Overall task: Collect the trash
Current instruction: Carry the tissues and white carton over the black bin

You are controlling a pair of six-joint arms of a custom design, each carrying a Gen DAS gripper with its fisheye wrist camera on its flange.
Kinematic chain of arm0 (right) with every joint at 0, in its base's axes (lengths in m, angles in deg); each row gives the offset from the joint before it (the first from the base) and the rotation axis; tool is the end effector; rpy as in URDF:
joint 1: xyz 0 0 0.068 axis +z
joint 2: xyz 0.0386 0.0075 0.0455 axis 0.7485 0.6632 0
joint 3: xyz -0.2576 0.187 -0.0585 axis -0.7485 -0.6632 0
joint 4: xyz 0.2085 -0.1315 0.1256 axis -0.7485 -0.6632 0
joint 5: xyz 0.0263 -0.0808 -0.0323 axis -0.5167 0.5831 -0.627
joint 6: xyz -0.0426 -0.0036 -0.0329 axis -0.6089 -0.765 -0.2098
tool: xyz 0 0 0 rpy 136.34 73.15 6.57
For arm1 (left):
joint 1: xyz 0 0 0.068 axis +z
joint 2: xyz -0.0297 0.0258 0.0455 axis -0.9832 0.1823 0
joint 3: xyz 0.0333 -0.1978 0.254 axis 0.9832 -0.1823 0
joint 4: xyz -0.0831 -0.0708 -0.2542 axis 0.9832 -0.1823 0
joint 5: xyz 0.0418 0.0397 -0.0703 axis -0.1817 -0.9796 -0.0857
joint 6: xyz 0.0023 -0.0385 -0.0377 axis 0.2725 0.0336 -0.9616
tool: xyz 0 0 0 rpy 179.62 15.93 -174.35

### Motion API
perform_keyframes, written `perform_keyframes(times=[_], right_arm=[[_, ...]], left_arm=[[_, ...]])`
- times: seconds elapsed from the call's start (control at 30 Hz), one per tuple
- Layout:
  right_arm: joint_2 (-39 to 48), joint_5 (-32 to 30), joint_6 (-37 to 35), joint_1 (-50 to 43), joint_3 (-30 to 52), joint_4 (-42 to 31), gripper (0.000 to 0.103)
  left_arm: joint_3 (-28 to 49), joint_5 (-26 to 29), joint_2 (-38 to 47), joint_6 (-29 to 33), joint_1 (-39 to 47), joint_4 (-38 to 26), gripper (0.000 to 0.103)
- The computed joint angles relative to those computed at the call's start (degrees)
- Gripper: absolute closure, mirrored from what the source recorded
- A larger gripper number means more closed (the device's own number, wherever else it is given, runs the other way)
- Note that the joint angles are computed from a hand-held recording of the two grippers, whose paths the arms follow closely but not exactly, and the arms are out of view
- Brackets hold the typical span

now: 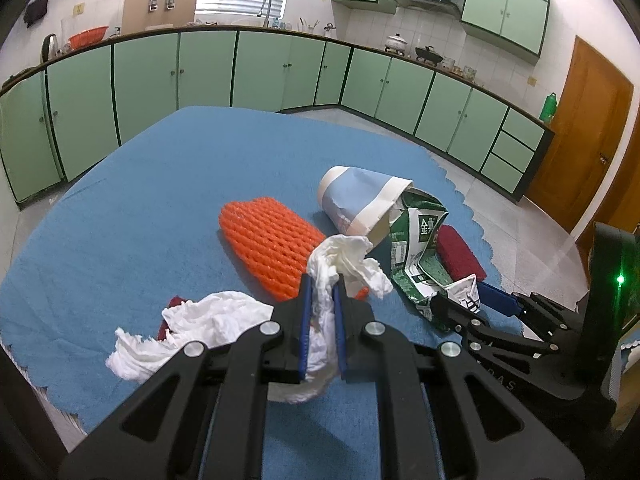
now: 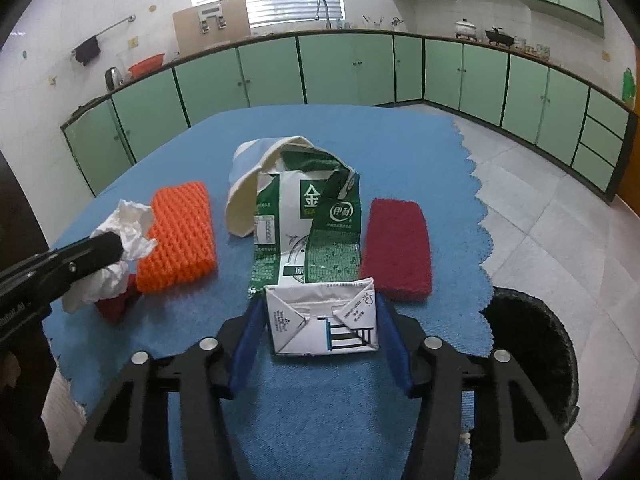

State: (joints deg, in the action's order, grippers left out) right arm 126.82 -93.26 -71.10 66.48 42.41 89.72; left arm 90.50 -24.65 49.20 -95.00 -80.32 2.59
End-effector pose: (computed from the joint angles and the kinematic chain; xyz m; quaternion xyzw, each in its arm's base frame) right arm 0.3601 0.1293 0.0967 -0.2749 0.8741 0.1802 0.3578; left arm 0.2753 0.0020 0.1033 -0.1992 0.8861 -0.0073 0.4185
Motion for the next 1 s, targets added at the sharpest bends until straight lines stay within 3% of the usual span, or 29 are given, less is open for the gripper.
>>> perform_keyframes(times=[1.0], right_arm=[[-13.46, -7.14, 1.53, -5.24, -8.46, 3.62, 0.050]], left_arm=[[-1.79, -0.07, -4.83, 0.78, -1.72, 0.61, 0.093]])
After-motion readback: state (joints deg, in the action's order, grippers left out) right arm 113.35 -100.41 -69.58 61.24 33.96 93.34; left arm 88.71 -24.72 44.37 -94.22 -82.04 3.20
